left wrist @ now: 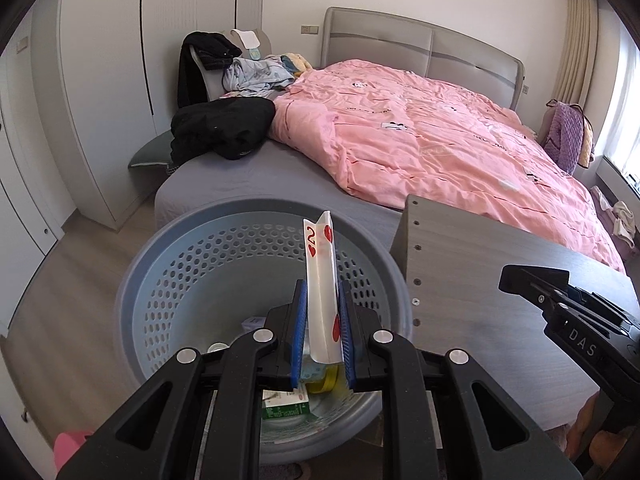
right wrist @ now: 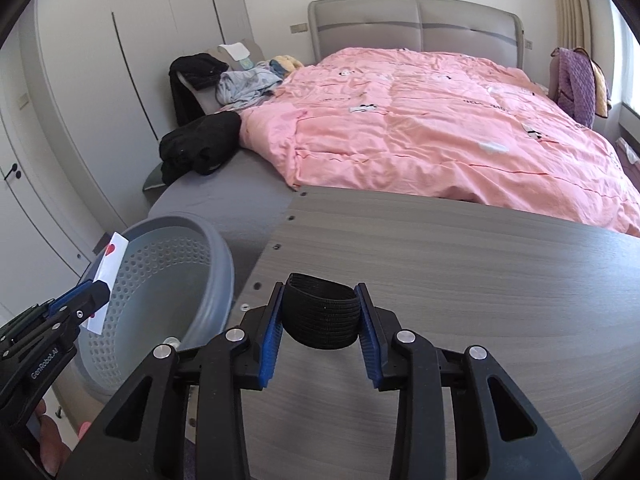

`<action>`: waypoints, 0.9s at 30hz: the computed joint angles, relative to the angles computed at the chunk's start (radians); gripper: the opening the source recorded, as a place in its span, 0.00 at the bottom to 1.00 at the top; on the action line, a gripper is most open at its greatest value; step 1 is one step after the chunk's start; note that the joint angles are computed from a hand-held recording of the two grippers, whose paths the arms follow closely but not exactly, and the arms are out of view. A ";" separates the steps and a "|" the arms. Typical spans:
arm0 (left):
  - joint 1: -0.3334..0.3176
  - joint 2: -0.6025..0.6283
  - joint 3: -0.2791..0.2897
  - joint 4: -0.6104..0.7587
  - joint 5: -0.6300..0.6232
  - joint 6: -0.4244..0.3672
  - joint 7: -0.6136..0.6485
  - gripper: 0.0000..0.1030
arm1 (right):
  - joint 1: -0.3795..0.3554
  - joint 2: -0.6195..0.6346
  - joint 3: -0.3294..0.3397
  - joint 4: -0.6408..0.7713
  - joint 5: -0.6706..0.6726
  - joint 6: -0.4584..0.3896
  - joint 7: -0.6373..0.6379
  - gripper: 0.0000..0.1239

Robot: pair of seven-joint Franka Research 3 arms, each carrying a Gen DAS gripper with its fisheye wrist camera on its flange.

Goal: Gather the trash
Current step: 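Carry the playing card and black case over the blue basket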

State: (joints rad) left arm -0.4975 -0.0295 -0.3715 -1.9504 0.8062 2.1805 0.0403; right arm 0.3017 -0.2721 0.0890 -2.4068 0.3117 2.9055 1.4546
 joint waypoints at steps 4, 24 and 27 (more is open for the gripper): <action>0.014 -0.058 0.004 -0.060 -0.017 -0.015 -0.008 0.15 | 0.064 0.016 -0.004 0.027 0.053 -0.006 -0.060 0.28; 0.108 -0.134 0.013 -0.186 -0.109 0.024 0.023 0.15 | 0.145 0.150 0.031 0.183 0.189 -0.086 -0.230 0.29; 0.113 -0.132 0.016 -0.191 -0.114 0.035 0.027 0.15 | 0.146 0.169 0.033 0.200 0.204 -0.096 -0.248 0.29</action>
State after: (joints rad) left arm -0.3843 -0.1618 -0.3551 -2.1413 0.6925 2.2157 0.0678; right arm 0.4479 -0.1035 0.1224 -2.2067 0.5153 2.8096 1.2064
